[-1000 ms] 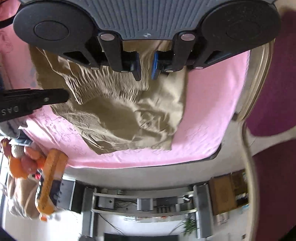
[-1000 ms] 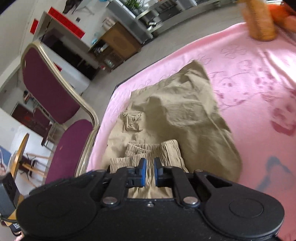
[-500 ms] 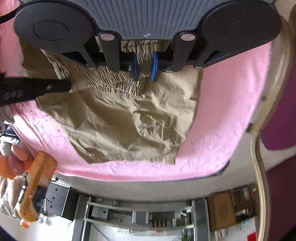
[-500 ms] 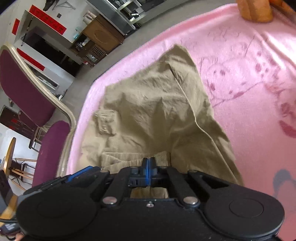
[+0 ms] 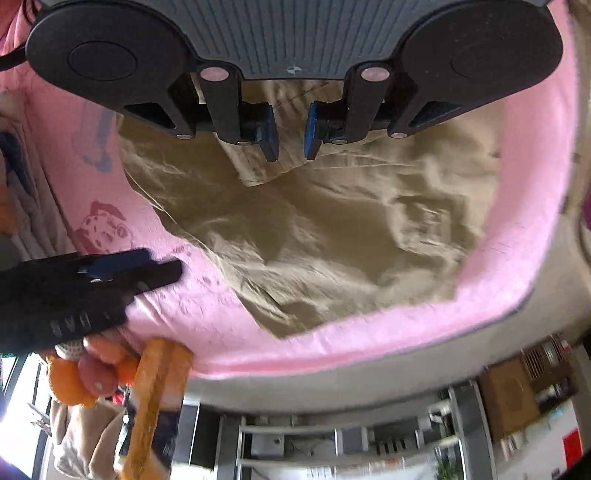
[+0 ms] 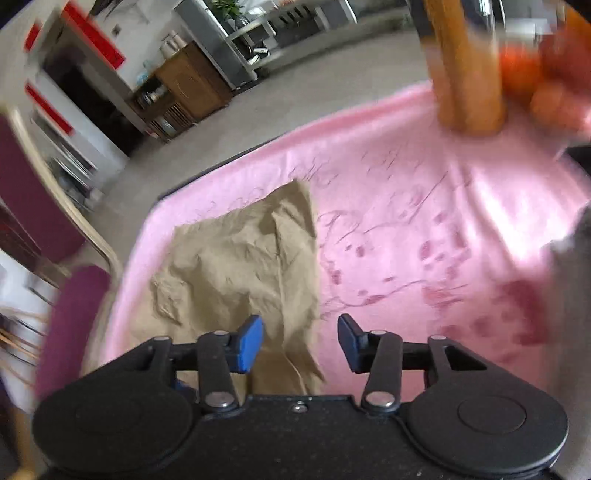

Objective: Fold clothes

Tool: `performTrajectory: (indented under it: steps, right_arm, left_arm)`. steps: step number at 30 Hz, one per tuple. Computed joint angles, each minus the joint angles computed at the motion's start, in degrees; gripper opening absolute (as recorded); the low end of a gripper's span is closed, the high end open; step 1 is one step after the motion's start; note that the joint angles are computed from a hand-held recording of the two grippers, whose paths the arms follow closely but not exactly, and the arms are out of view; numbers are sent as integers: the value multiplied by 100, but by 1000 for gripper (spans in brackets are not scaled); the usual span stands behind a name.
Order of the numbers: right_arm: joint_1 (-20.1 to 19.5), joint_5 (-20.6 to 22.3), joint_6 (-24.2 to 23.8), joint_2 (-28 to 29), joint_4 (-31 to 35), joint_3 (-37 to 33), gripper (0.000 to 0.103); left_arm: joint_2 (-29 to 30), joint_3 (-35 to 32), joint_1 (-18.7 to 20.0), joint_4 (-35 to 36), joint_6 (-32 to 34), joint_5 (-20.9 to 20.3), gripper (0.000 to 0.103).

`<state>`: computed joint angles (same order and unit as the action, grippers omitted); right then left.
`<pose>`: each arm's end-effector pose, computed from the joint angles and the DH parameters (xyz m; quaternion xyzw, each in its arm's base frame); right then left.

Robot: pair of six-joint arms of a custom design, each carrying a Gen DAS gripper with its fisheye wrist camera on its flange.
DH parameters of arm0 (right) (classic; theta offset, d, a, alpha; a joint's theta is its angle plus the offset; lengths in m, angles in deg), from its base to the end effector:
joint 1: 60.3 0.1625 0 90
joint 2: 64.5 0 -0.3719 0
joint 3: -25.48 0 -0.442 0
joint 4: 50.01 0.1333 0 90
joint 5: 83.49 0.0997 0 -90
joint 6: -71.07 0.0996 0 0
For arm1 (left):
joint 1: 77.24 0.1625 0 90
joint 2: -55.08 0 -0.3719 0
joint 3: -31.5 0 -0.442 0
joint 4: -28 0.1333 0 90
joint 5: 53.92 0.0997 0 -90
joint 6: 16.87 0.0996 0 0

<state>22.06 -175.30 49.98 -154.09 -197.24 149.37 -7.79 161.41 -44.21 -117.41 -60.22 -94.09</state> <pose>0.0627 -0.5113 0.2325 0.1116 -0.9735 0.1887 0.0643 -0.2436 -0.4082 0.0035 0.1494 0.8908 -0.2629 0.3391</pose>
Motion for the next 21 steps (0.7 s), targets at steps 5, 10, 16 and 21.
performTrajectory:
  steps: [5,10,16,21]
  right_arm:
    - [-478,671,706,788,-123,-522,45]
    - [-712,1235,797,1417,-71,-993,39]
    - [-727,1739,519,1971,152,-1428,35]
    - [-770,2062,550,2193,-266,-1432,33]
  left_arm:
    - [297,-214,326,-345,330,-153,15]
    - [442,-372,409,-277,693,-120,15]
    - [437,-396,466,-329,853,-198,15]
    - [436,-327,448,-488,894,-183,15]
